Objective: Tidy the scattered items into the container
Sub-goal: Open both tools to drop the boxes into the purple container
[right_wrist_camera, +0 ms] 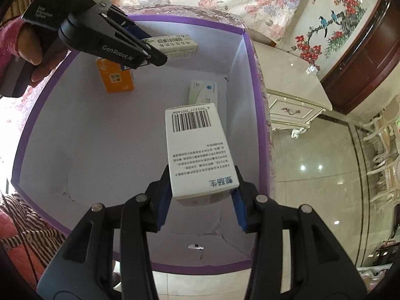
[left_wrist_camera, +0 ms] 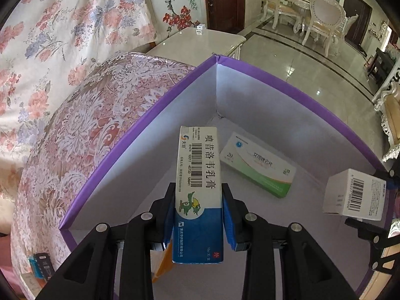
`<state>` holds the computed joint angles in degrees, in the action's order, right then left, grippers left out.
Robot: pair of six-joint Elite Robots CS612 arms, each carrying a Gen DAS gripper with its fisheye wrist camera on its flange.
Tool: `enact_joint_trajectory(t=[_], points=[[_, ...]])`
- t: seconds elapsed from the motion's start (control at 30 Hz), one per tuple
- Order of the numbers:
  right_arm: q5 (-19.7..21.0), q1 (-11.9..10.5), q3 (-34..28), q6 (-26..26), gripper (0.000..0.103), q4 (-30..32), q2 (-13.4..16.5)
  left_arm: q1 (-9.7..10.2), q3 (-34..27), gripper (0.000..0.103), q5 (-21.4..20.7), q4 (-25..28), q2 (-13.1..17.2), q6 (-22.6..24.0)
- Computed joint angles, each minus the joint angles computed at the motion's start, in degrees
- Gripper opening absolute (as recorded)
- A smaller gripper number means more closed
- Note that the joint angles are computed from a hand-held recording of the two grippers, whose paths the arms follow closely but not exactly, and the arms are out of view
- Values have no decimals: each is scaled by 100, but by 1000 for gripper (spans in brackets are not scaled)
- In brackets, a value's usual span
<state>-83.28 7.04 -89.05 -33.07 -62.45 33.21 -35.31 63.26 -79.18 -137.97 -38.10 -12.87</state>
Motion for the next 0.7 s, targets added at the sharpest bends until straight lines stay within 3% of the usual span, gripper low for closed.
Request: enact_joint_trajectory(t=[0.13,0.17,0.7], points=[[16,-27,-15,85,50,-64,0,14,26,62,-11,-158,-9,-76],[56,-37,-21,109,51,-64,-4,10,48,64,19,-208,-20,-74],[35,79,-133,142,57,-130,-53,-16,721,65,17,-884,-447,-182]])
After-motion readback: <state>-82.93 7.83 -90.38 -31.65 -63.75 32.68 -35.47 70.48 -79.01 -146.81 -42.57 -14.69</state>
